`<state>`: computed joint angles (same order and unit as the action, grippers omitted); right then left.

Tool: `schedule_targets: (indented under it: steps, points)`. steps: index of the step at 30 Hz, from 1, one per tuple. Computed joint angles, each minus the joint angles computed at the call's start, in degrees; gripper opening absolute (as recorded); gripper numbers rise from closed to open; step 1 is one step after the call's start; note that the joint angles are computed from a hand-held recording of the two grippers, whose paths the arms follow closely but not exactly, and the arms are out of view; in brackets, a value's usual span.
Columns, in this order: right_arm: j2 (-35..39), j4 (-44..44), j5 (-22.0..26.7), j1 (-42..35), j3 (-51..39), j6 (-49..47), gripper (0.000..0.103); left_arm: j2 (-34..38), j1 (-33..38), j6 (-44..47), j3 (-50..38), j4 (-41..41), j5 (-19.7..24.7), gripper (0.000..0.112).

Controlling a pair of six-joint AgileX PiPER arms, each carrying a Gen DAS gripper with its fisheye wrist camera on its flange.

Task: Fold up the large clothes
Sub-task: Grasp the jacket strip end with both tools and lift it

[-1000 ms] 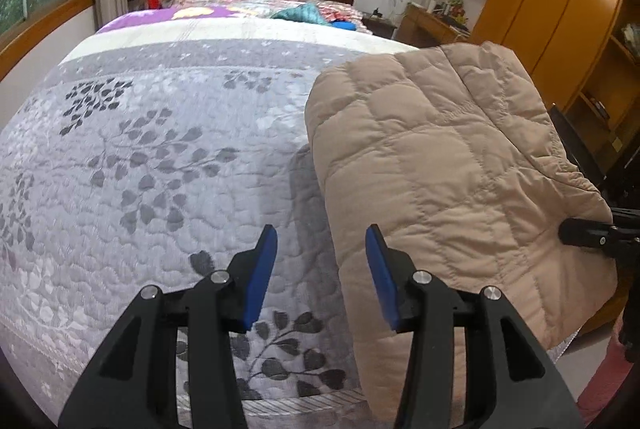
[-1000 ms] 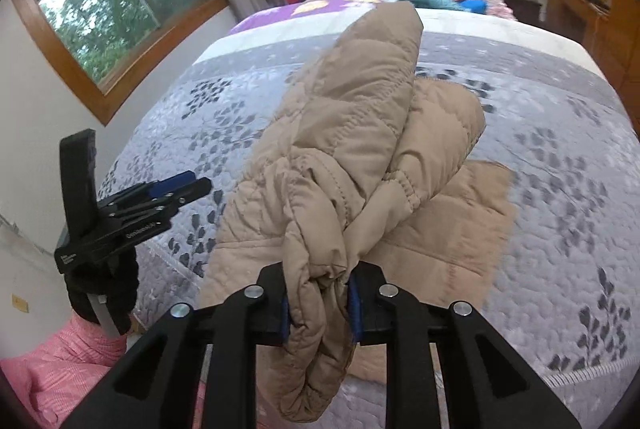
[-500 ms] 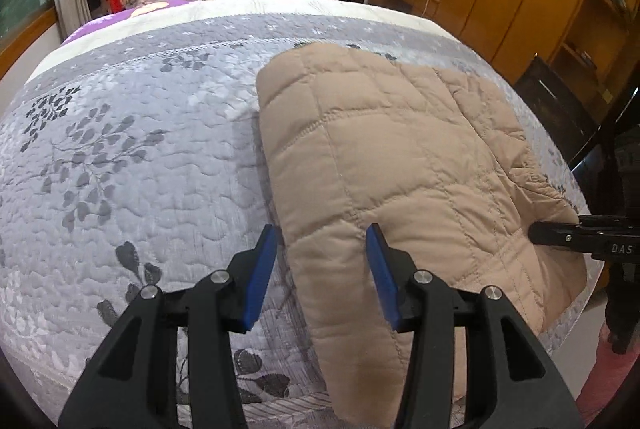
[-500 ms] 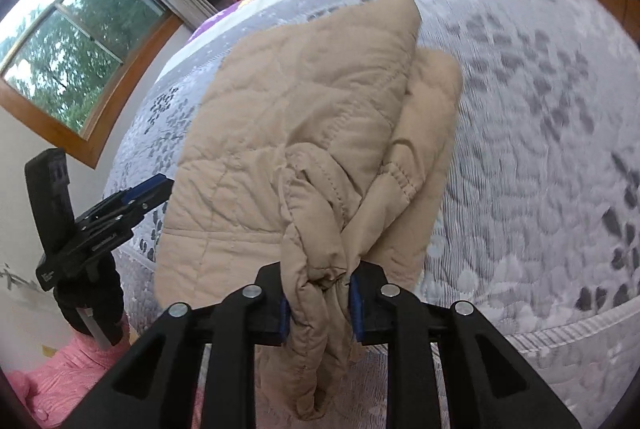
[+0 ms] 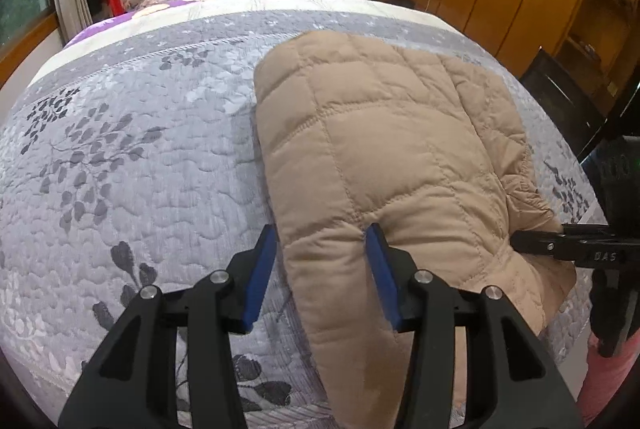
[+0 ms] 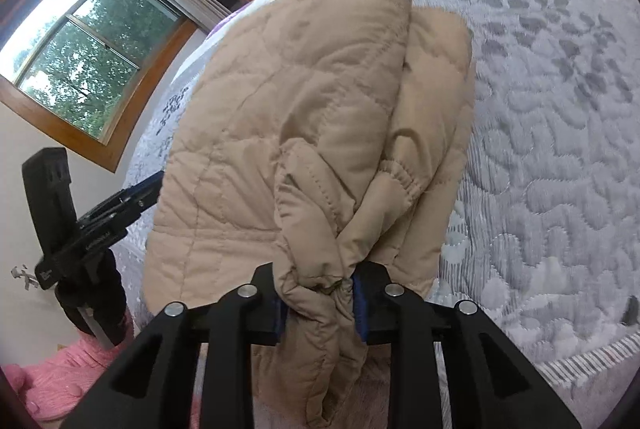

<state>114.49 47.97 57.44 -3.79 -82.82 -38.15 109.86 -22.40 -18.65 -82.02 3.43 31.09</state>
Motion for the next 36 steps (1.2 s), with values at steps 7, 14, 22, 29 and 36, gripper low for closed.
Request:
schedule_targets:
  steps: [7,14,22,29,36]
  points:
    - [-1.0,3.1,2.0,-2.7,2.0,-3.8,0.039,2.2,1.4,4.2,0.1,-5.1,-1.2,0.053]
    - [-10.9,-4.3,-3.1,-3.8,2.2,0.1,0.059,-2.4,2.5,3.7,0.0,-3.3,-0.4,0.052]
    - [-8.1,-18.3,-8.1,5.3,-9.9,12.1,0.052,2.0,0.1,-0.8,-10.6,0.6,4.6,0.051]
    - [-0.1,-21.7,-6.9,7.7,-19.9,16.3,0.047,7.7,0.0,0.7,-19.6,-1.0,7.2,0.039]
    - [5.1,-23.8,-6.2,7.8,-23.6,19.5,0.045,13.7,0.3,3.8,-25.8,-3.0,9.5,0.035]
